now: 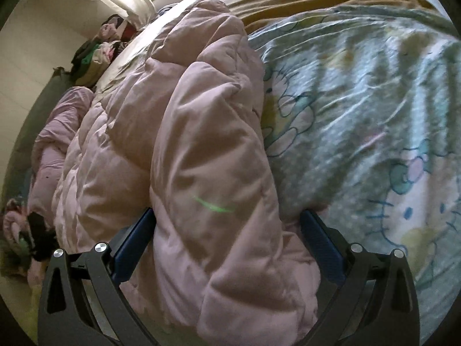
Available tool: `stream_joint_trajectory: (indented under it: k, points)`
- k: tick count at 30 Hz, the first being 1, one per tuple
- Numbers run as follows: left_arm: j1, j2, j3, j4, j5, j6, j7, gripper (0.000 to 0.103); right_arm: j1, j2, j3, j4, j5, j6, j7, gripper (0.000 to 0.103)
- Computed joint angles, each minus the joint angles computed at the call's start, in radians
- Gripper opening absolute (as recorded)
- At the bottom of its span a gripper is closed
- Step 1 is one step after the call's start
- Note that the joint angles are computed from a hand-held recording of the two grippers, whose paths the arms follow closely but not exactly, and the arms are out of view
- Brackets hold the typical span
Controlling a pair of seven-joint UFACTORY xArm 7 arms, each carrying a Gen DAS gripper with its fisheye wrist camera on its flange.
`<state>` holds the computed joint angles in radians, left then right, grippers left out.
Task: Fold large clothes
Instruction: 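Close both tools on the jacket's folded side edge, then lift the gripped jacket side with both tools and fold it over the rest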
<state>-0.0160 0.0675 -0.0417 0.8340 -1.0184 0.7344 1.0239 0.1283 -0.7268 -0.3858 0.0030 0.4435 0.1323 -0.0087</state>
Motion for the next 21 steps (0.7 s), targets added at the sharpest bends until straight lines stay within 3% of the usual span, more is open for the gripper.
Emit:
stream_joint_trajectory:
  k: [3, 4, 5, 6, 8, 10, 12, 13, 16, 18, 21]
  points:
    - [0.002, 0.017, -0.005, 0.005, -0.043, 0.004, 0.031, 0.095, 0.057, 0.046, -0.027, 0.032, 0.005, -0.020, -0.020, 0.094]
    - [-0.001, 0.019, -0.009, 0.005, -0.051, -0.005, 0.033, 0.095, 0.087, 0.060, -0.038, 0.045, 0.010, -0.032, -0.027, 0.086]
    - [-0.003, 0.019, -0.011, 0.003, -0.051, -0.014, 0.028, 0.095, 0.099, 0.073, -0.026, 0.053, 0.014, -0.041, -0.016, 0.083]
    - [-0.010, 0.012, -0.016, -0.003, -0.051, -0.035, 0.016, 0.095, 0.073, 0.081, 0.017, 0.061, 0.004, -0.027, 0.009, 0.082]
    - [-0.027, -0.006, -0.026, -0.016, -0.035, -0.083, 0.016, 0.095, 0.041, 0.078, 0.077, 0.069, -0.016, -0.009, 0.039, 0.067]
    - [-0.047, -0.021, -0.034, -0.025, -0.015, -0.125, 0.006, 0.094, -0.052, 0.050, 0.205, 0.074, -0.068, 0.046, 0.108, 0.056]
    - [-0.065, -0.039, -0.037, -0.036, 0.013, -0.162, -0.017, 0.091, -0.123, 0.021, 0.312, 0.074, -0.124, 0.088, 0.189, 0.052]
    - [-0.074, -0.051, -0.038, -0.044, 0.025, -0.178, -0.024, 0.087, -0.161, 0.006, 0.371, 0.082, -0.162, 0.119, 0.235, 0.049]
    - [-0.106, -0.085, -0.045, -0.063, 0.062, -0.226, -0.039, 0.069, -0.199, -0.006, 0.459, 0.097, -0.235, 0.149, 0.329, 0.047]
    - [-0.129, -0.106, -0.048, -0.075, 0.096, -0.262, -0.054, 0.065, -0.183, 0.021, 0.431, 0.100, -0.252, 0.135, 0.338, 0.048]
    - [-0.150, -0.089, -0.042, -0.063, 0.139, -0.284, -0.092, 0.065, -0.115, 0.116, 0.334, 0.113, -0.234, 0.074, 0.331, 0.062]
